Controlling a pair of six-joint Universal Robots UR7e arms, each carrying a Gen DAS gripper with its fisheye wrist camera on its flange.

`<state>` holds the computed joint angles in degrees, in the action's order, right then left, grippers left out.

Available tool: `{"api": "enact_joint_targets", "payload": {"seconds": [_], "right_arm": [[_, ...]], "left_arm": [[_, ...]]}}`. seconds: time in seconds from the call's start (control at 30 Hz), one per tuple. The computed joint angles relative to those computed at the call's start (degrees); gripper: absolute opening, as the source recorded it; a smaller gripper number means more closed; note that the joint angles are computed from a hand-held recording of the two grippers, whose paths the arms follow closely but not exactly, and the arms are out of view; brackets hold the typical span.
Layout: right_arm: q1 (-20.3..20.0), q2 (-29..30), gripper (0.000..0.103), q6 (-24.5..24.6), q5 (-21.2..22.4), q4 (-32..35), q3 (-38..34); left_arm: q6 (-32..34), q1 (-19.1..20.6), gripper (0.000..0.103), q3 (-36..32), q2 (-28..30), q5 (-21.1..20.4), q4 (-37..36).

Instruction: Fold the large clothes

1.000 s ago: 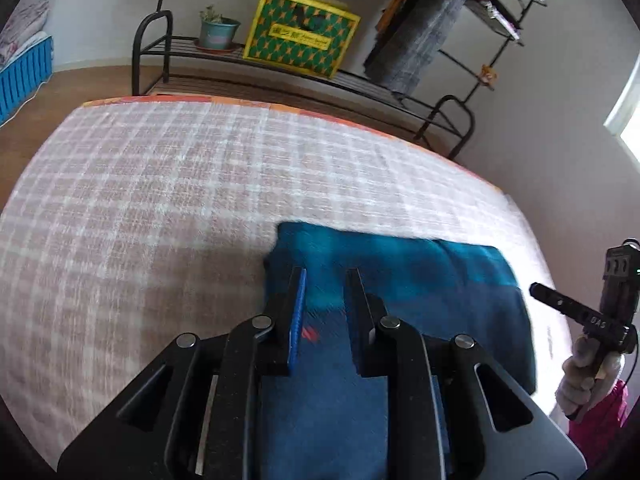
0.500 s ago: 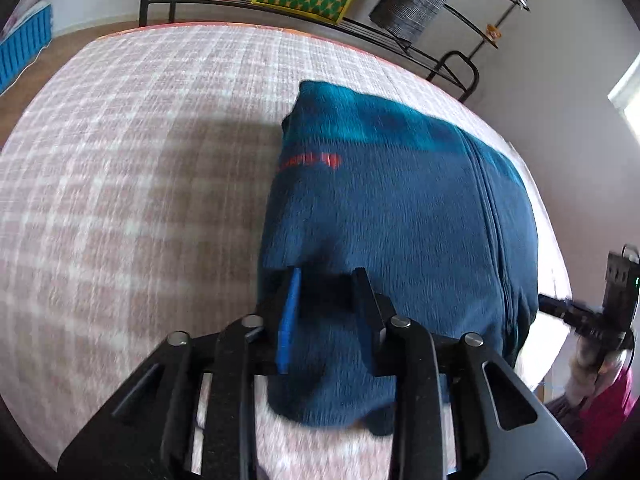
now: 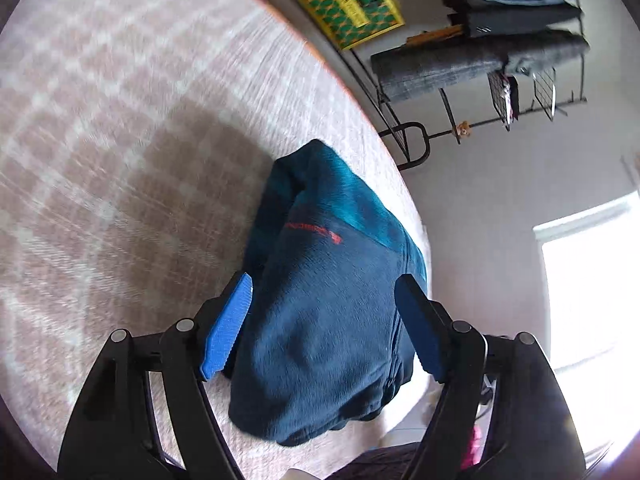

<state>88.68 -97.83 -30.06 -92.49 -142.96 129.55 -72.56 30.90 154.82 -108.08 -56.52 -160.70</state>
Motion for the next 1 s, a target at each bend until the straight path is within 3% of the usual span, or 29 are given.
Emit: {"api": "enact_joint_targets", "payload": {"seconds": [0.07, 0.23, 0.5, 0.63, 0.73, 0.83, 1.0], "right_arm": [[-1.5, 2.9, 0.094, 2.6, 1.0, 4.1, -2.3], [-4.3, 6.3, 0.091, 5.3, 3.8, 5.6, -3.0], [-4.9, 10.6, 0.086, 5.4, 4.6, 6.0, -3.7], [-6.1, 11.6, 0.082, 5.4, 8.3, 7.1, -4.0], [-6.2, 13.2, 0.066, 5.4, 10.2, 9.2, -4.7], [-6.3, 13.1, 0.065, 5.4, 10.9, 8.5, -3.8], [-5.6, 12.5, 0.05, 6.3, 10.0, 7.6, -2.8]], "left_arm": [[2.0, 3.5, 0.076, -0.1, 2.9, -2.3, -4.5], [9.3, 10.5, 0.076, -1.9, 10.7, -10.1, -13.7], [11.6, 16.1, 0.076, -3.3, 16.6, -14.9, -17.3], [14.7, 18.3, 0.076, -4.3, 18.9, -17.4, -20.8], [15.0, 18.3, 0.075, -5.7, 21.3, -16.3, -21.5], [14.5, 16.1, 0.069, -7.0, 21.7, -12.8, -17.9], [12.9, 12.0, 0.047, -8.4, 21.6, -6.6, -11.8]]}}
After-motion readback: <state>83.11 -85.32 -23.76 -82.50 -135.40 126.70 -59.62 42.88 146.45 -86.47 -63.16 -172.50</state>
